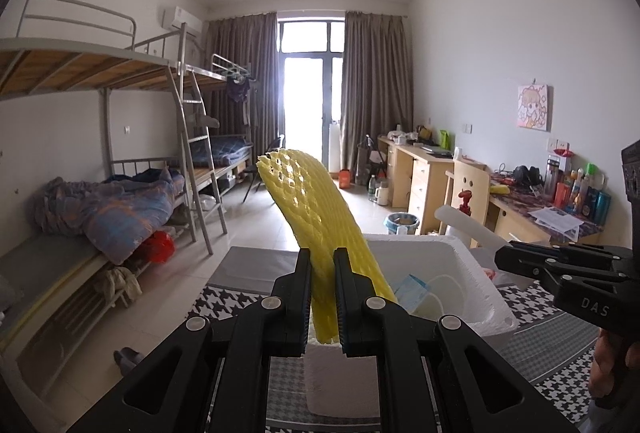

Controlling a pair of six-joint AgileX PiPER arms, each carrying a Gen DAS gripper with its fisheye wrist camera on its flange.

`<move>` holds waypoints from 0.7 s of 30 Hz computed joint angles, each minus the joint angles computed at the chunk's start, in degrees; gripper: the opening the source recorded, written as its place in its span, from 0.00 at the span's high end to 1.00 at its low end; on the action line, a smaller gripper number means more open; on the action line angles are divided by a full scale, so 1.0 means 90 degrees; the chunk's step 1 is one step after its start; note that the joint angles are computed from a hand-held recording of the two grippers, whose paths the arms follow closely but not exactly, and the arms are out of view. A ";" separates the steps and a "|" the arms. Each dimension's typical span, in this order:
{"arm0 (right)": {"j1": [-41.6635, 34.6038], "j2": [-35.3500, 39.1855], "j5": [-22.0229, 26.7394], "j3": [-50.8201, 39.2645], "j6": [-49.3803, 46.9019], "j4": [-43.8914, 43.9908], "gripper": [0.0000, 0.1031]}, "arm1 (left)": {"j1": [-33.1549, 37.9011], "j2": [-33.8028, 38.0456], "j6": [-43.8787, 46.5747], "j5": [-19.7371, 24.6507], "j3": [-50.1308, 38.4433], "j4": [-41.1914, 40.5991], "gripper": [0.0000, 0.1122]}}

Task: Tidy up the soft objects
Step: 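Lift and carry the yellow net and white stick over the styrofoam box with both tools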

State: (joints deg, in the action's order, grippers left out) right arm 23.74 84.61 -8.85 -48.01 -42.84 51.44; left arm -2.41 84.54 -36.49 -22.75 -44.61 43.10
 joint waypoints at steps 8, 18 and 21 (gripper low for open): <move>0.0053 0.0341 0.0084 -0.0340 -0.0926 0.0781 0.84 | 0.0224 0.0078 -0.0097 -0.0140 0.0029 0.0113 0.90; -0.0056 0.0680 0.0307 -0.0655 -0.1675 0.1504 0.83 | 0.0440 0.0133 -0.0343 -0.0238 0.0046 0.0390 0.90; -0.0031 0.0751 0.0308 -0.0723 -0.2114 0.1948 0.82 | 0.0524 0.0113 -0.0486 -0.0296 0.0053 0.0460 0.90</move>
